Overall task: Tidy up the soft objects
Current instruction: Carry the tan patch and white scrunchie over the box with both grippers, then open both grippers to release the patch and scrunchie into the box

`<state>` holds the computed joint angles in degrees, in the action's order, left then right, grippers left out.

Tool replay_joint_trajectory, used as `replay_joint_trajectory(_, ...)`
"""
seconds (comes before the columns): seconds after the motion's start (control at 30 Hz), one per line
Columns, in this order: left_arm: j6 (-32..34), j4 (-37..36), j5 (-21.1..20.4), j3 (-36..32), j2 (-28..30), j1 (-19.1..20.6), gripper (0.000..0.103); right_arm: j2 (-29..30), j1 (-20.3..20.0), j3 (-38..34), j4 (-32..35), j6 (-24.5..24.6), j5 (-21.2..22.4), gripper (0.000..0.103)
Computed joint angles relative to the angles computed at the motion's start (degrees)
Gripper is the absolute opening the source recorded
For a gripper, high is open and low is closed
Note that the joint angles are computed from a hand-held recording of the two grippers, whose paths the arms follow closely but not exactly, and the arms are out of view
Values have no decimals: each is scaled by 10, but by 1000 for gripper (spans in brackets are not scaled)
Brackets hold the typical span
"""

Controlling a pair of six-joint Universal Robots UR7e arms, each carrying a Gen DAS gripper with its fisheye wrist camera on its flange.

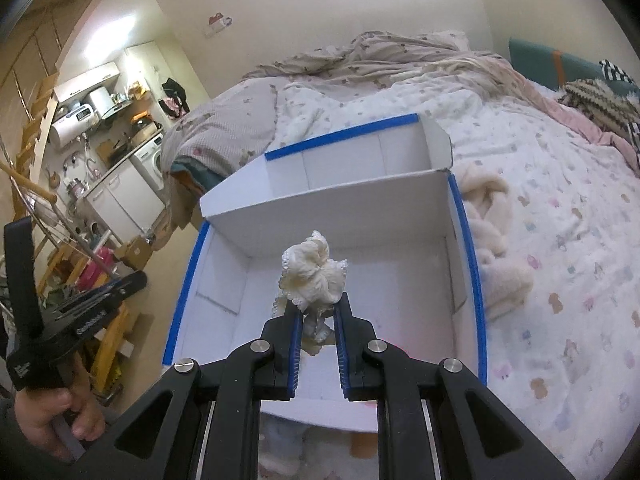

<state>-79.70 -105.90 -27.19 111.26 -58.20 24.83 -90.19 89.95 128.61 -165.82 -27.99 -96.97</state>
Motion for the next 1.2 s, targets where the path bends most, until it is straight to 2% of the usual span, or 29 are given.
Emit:
replay_joint_trajectory(0.13, 42, -43, 3, -11, 20, 19, 11, 16, 0, -11, 2, 2, -1, 17)
replay_joint_trajectory(0.27, 80, -80, 5, -16, 40, 36, 11, 37, -1, -22, 4, 6, -22, 17)
replay_joint_trajectory(0.47, 154, -187, -38, -7, 63, 59, 11, 67, 1, -34, 17, 15, -58, 17)
replay_joint_trajectory(0.6, 226, -283, -63, 3, 81, 71, 12, 78, 5, -31, 22, 20, -78, 17)
replay_joint_trajectory(0.73, 235, -307, -81, 7, 83, 79, 14, 84, 3, -28, 31, 25, -93, 17)
replay_joint_trajectory(0.83, 233, -298, -90, 4, 83, 86, 17, 91, -1, -30, 36, 26, -105, 17)
replay_joint_trajectory(0.93, 216, -278, -93, 0, 83, 89, 30, 94, -5, -34, 45, 38, -113, 17)
replay_joint_trajectory(1.0, 202, -255, -95, -6, 84, 90, 48, 96, -6, -36, 48, 43, -117, 17)
replay_joint_trajectory(1.07, 209, -269, -96, -1, 82, 89, 59, 96, -6, -37, 50, 44, -116, 17)
replay_joint_trajectory(1.2, 195, -257, -94, 0, 79, 86, 61, 97, -5, -38, 49, 45, -118, 17)
